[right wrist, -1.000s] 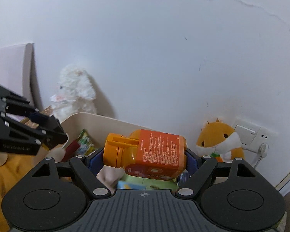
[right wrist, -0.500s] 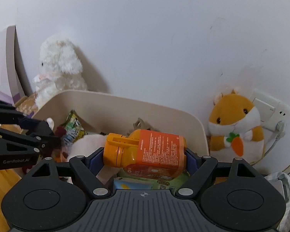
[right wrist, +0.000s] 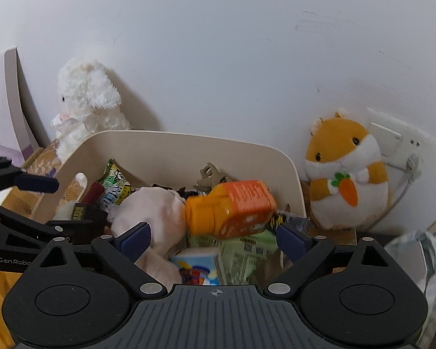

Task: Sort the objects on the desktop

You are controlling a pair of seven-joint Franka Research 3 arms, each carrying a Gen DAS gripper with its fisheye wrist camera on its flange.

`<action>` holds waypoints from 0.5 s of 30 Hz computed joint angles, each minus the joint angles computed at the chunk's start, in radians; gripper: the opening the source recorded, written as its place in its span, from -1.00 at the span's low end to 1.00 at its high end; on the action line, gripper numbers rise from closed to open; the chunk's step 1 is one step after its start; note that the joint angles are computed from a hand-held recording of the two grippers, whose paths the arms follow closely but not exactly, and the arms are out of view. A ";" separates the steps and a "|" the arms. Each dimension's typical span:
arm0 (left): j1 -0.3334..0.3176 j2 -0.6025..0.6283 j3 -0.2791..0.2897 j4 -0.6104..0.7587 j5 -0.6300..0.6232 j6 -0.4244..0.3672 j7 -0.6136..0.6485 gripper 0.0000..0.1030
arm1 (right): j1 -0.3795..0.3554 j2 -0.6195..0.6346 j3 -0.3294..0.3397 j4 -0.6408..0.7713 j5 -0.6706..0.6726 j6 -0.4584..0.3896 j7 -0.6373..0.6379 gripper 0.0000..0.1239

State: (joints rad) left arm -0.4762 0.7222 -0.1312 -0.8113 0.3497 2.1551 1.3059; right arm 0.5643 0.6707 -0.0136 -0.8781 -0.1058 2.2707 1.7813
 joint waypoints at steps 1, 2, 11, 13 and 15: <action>-0.001 -0.017 0.001 -0.019 0.002 -0.002 -0.007 0.44 | 0.001 -0.030 -0.002 -0.041 0.000 0.011 0.011 0.57; -0.002 -0.032 0.002 -0.036 0.005 -0.004 -0.015 0.44 | 0.002 -0.056 -0.002 -0.075 -0.002 0.022 0.020 0.58; -0.006 -0.224 -0.021 -0.251 0.051 0.007 -0.121 0.44 | 0.003 -0.284 0.019 -0.357 -0.055 0.066 0.097 0.60; 0.001 -0.273 -0.033 -0.309 0.058 0.019 -0.146 0.44 | 0.001 -0.330 0.028 -0.405 -0.068 0.059 0.129 0.60; 0.000 -0.322 -0.041 -0.365 0.080 0.024 -0.175 0.44 | -0.009 -0.375 0.042 -0.452 -0.066 0.051 0.158 0.60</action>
State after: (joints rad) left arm -0.4761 0.4004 -0.1722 -1.1759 0.4299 2.1788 1.1313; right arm 0.5556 0.2956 0.0287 -1.3297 -0.1722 2.3217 1.9389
